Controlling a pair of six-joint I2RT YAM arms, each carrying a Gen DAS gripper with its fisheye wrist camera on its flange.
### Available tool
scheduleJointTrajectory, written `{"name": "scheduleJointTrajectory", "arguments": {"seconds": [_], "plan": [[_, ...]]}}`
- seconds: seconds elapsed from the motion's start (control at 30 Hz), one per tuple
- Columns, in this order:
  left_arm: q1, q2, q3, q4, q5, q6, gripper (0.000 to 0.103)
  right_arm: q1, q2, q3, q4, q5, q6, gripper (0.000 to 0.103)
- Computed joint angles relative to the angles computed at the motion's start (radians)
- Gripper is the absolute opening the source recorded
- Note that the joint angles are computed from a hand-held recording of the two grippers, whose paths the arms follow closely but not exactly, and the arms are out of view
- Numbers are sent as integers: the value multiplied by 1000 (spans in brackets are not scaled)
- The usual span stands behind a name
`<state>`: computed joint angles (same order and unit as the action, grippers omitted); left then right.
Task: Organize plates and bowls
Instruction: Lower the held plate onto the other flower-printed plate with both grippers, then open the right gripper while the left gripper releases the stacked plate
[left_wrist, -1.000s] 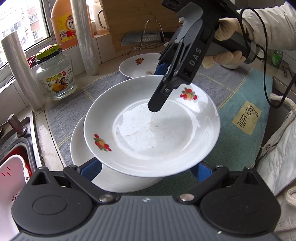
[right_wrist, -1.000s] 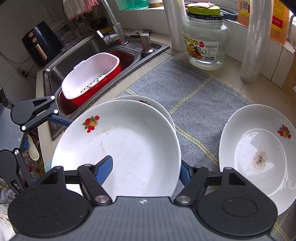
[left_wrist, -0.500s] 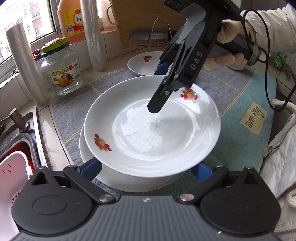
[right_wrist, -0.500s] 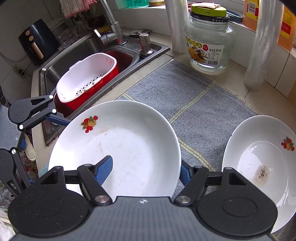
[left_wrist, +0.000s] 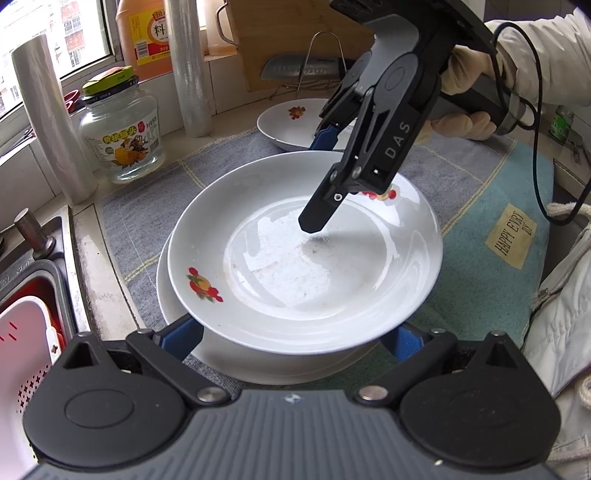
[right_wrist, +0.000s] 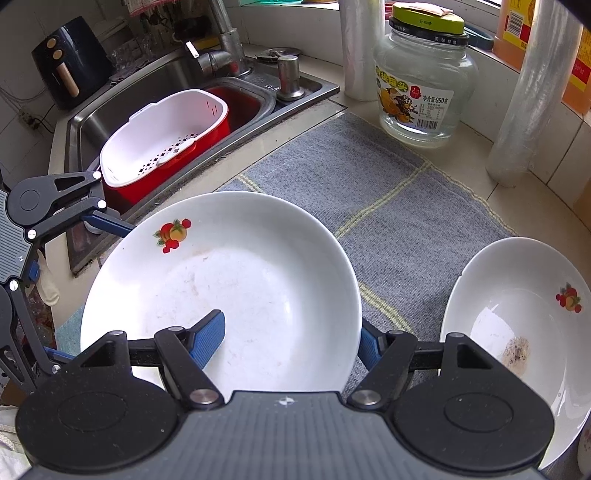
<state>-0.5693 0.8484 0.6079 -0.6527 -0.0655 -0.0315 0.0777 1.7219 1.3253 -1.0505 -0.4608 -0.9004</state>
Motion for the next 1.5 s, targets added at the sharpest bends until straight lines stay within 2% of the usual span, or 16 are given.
{"name": "scheduleJointTrajectory", "arguments": {"seconds": [0.33,0.5,0.6,0.67,0.93,1.13,1.33,1.5], "plan": [[73,25,8,2,78,32,101,13,-1,-19,26,20,13,79],[73,25,6,1,82,25,101,22,-4,-25,34,30,15,79],[74,26,7,0,86,24,101,25,1,-20,22,27,11,84],[72,27,8,-1,83,20,101,29,-4,-28,24,27,8,89],[56,21,8,-5,67,7,101,36,1,-27,24,38,-1,91],[47,20,8,-6,59,-1,101,50,-21,-46,24,61,-22,100],[35,18,16,-21,43,-11,101,32,-40,-33,-16,67,-64,100],[18,6,19,-41,9,-34,101,-19,-71,-11,-83,25,-147,100]]}}
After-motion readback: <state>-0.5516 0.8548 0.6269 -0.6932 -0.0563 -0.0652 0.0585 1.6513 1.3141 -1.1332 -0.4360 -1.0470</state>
